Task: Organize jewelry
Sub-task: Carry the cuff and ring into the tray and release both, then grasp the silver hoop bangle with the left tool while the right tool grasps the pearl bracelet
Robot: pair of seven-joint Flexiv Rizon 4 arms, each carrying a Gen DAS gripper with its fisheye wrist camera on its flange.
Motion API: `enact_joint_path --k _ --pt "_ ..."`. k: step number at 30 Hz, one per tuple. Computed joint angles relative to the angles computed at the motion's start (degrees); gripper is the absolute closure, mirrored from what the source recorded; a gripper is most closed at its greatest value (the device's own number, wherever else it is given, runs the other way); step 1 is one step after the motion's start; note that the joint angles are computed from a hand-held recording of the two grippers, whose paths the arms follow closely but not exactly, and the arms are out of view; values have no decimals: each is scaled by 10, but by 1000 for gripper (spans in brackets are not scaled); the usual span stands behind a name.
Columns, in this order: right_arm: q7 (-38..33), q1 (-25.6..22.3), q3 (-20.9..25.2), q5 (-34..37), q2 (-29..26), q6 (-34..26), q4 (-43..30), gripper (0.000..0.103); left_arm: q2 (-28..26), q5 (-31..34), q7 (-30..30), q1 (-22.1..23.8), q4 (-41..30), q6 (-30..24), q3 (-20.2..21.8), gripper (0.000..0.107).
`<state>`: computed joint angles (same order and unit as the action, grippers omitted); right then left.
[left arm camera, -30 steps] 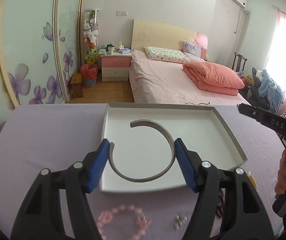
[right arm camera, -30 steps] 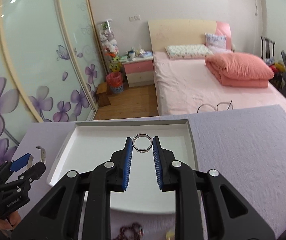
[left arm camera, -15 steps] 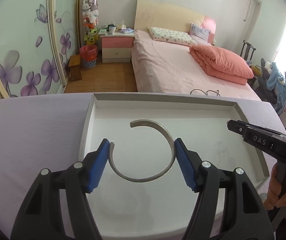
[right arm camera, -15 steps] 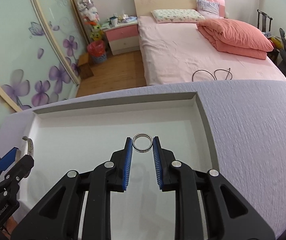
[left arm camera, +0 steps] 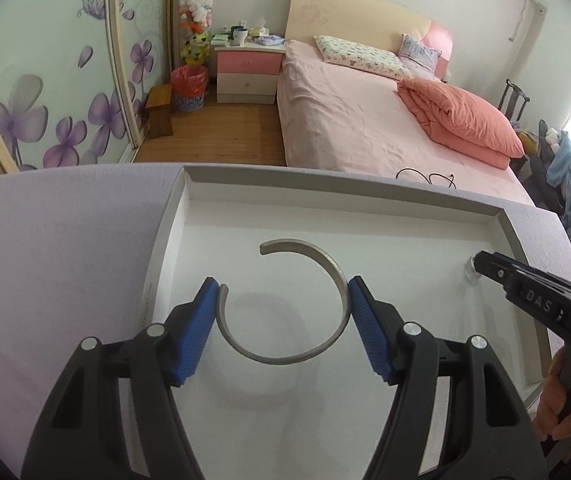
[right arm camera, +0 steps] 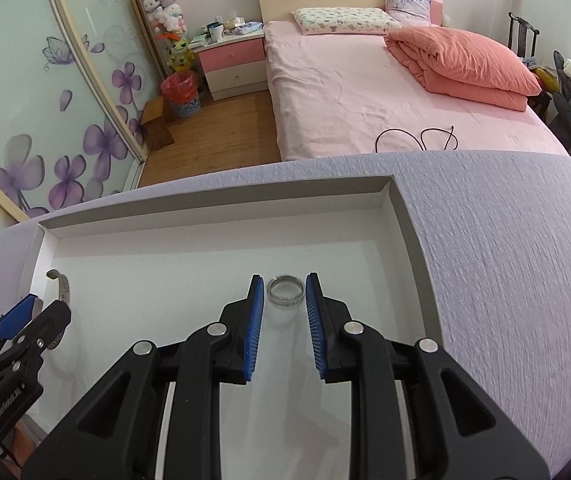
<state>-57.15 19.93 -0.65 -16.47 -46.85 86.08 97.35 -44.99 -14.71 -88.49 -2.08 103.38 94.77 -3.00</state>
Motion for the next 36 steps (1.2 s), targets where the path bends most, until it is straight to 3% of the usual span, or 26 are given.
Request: enact_joint_path --k 6,9,15,17,23,32,36 --pt "-4 -2 -10 13 37 59 56 69 26 19 1 74 53 71 -78 30" --pt "-14 14 -32 27 73 130 116 46 59 53 -18 125 112 131 -119 25" --pt "-106 78 -71 102 144 293 264 23 142 143 -81 153 253 252 -101 14" --pt "-140 100 -73 139 159 333 305 21 163 175 -104 156 293 283 -88 12" --pt "-218 135 -39 244 160 418 383 19 184 201 -130 91 410 403 -5 9" --pt "-259 142 21 331 127 488 438 20 129 150 -94 -11 492 533 37 9" --pt "-266 150 23 347 109 485 444 39 107 120 -80 -45 497 552 29 9"
